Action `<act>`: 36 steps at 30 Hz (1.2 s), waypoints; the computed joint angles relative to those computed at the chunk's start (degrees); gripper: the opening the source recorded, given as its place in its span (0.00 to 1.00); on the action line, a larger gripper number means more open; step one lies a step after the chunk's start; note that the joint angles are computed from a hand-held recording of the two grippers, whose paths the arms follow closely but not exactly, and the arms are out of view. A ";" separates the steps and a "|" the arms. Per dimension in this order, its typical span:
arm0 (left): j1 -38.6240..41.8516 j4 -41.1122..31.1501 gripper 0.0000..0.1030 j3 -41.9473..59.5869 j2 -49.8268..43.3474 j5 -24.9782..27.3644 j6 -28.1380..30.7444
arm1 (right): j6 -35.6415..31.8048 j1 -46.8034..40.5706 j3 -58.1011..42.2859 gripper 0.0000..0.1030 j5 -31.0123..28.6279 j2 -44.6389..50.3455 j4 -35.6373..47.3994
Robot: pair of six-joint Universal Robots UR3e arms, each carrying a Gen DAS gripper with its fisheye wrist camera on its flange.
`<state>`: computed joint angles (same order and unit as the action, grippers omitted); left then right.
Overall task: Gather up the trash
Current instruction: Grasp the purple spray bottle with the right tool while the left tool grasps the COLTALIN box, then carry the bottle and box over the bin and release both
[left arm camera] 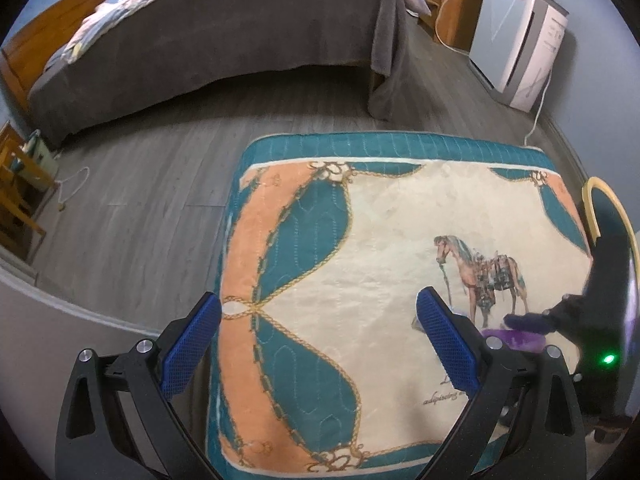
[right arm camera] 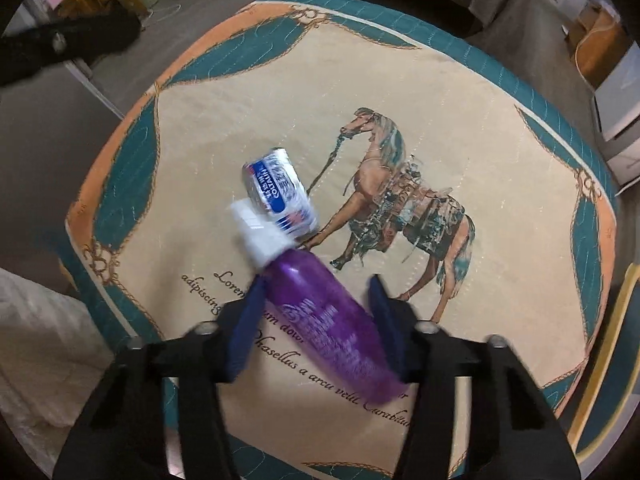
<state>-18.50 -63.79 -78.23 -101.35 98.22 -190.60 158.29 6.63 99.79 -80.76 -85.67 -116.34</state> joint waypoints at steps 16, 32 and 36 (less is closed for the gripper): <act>-6.65 1.14 0.90 4.48 -12.51 -4.25 1.34 | 10.57 -12.83 -1.31 0.37 -3.96 0.48 1.26; -11.63 0.34 0.57 11.73 -20.14 -5.41 0.52 | 7.85 -14.07 -2.99 0.35 -5.36 3.77 1.14; -13.47 0.71 0.57 15.47 -21.38 -3.61 1.73 | 6.76 -16.44 -3.61 0.34 -4.01 1.34 2.10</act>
<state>-31.97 -63.07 -62.77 -122.73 94.61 -188.87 165.05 -9.81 96.18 -84.77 -84.33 -114.23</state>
